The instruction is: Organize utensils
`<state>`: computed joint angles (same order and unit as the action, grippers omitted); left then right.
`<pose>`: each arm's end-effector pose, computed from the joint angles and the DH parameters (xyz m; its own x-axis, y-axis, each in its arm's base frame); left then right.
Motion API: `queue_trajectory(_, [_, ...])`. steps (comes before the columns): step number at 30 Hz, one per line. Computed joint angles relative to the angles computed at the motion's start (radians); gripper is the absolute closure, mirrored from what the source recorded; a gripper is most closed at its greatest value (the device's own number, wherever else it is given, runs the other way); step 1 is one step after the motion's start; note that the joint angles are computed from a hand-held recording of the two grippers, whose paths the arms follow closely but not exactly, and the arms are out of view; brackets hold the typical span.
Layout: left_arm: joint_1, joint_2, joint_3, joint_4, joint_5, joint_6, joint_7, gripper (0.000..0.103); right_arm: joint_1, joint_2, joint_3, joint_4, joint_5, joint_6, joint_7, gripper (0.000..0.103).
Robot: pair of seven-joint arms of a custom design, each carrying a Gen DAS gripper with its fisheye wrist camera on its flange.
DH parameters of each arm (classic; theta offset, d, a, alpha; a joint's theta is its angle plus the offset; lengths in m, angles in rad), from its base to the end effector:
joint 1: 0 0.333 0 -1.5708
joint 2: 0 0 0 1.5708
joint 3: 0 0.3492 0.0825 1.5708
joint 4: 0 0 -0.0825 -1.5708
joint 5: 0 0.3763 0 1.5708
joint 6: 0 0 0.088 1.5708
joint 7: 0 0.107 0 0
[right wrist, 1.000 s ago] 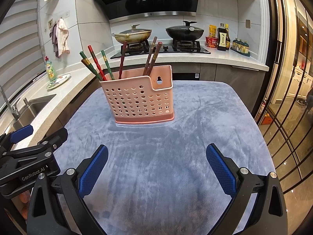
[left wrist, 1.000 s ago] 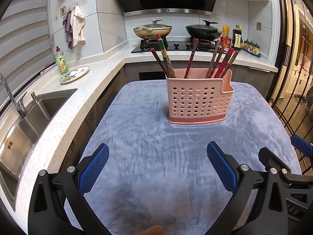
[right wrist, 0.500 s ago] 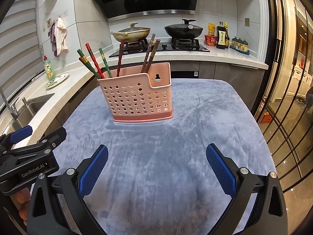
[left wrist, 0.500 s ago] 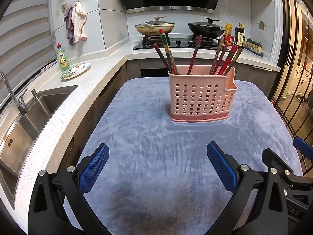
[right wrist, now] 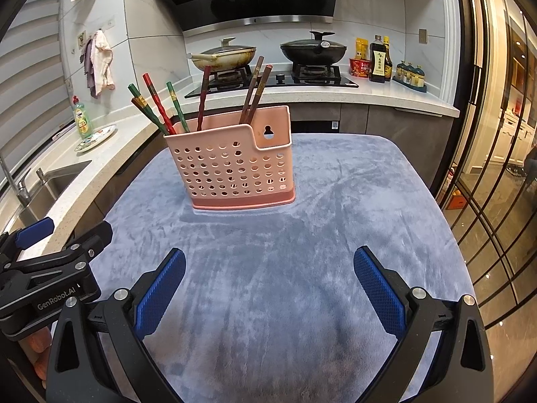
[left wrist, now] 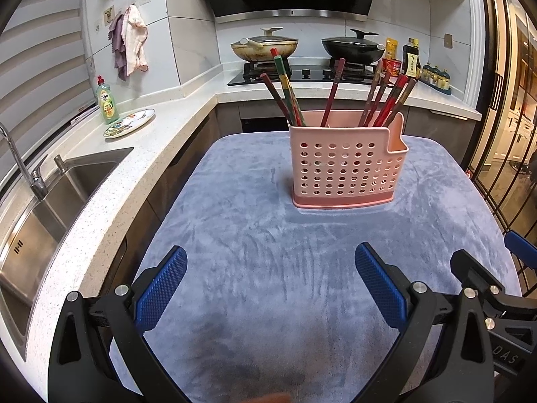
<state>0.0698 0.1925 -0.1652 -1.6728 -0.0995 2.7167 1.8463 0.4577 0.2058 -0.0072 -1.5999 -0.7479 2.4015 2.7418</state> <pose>0.6678 -0.0490 0.6267 -0.2411 -0.9671 -0.0814 -0.6213 0.2183 -0.7526 0.6056 0.2881 0.6133 -0.2670 -0.9602 -0.0818 -0.6137 0.2349 -0.7538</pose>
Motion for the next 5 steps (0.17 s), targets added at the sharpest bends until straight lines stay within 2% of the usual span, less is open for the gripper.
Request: queue_trajectory(5, [0.004,0.007,-0.006,0.008,-0.013,-0.002,0.019,0.007,0.000,0.005,-0.002,0.006,0.000,-0.001,-0.002,0.006])
